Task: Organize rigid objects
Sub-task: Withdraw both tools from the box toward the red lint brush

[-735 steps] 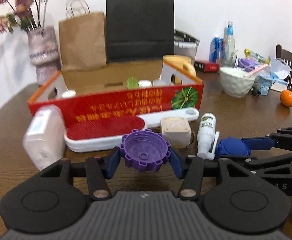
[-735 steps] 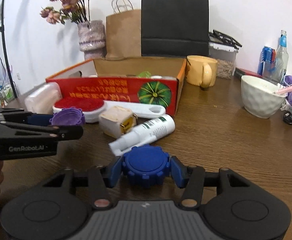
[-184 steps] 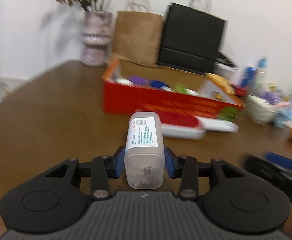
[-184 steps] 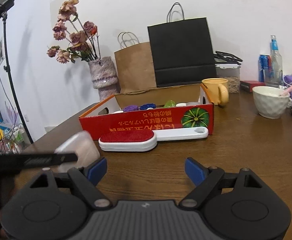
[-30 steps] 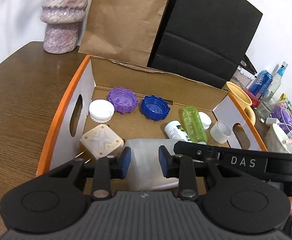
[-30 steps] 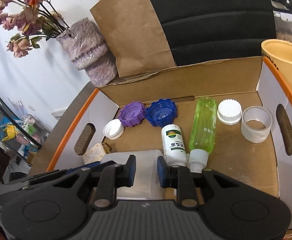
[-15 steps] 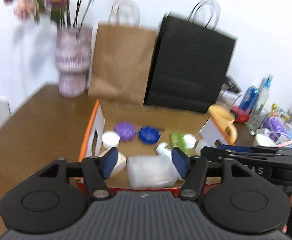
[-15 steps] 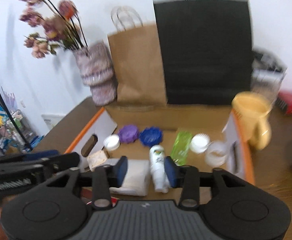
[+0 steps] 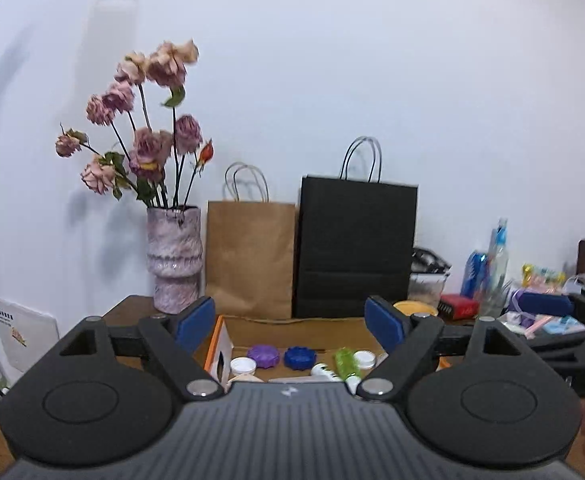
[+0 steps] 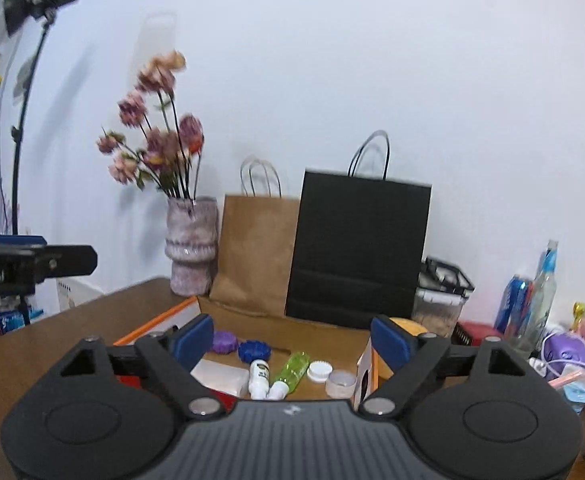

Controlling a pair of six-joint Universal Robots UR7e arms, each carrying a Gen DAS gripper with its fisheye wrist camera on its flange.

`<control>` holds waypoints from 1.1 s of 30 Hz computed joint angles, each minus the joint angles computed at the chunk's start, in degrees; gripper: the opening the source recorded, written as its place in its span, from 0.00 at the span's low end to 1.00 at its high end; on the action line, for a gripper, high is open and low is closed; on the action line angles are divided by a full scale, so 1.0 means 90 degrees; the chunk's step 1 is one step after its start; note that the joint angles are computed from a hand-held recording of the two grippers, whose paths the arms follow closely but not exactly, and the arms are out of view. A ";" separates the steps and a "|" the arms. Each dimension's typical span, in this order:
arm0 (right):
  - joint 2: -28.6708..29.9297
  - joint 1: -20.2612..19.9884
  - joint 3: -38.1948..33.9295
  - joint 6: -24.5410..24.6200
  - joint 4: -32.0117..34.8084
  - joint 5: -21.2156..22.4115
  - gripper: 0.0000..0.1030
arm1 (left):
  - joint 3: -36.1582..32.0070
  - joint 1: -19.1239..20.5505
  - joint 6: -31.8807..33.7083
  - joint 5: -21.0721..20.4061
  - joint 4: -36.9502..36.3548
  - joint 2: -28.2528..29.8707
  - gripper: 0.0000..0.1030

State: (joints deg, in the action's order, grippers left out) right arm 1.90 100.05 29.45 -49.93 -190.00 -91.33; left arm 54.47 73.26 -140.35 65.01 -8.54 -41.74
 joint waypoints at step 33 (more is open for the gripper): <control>-0.2598 -0.0405 0.7826 0.0079 -0.5270 0.0872 0.99 | 0.6733 -0.0725 0.0301 -0.1060 -0.3346 -0.3647 0.90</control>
State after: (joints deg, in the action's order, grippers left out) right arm -21.48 96.41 99.88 -49.22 -237.43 -83.48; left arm 115.07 66.74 -137.64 55.47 -38.65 -74.57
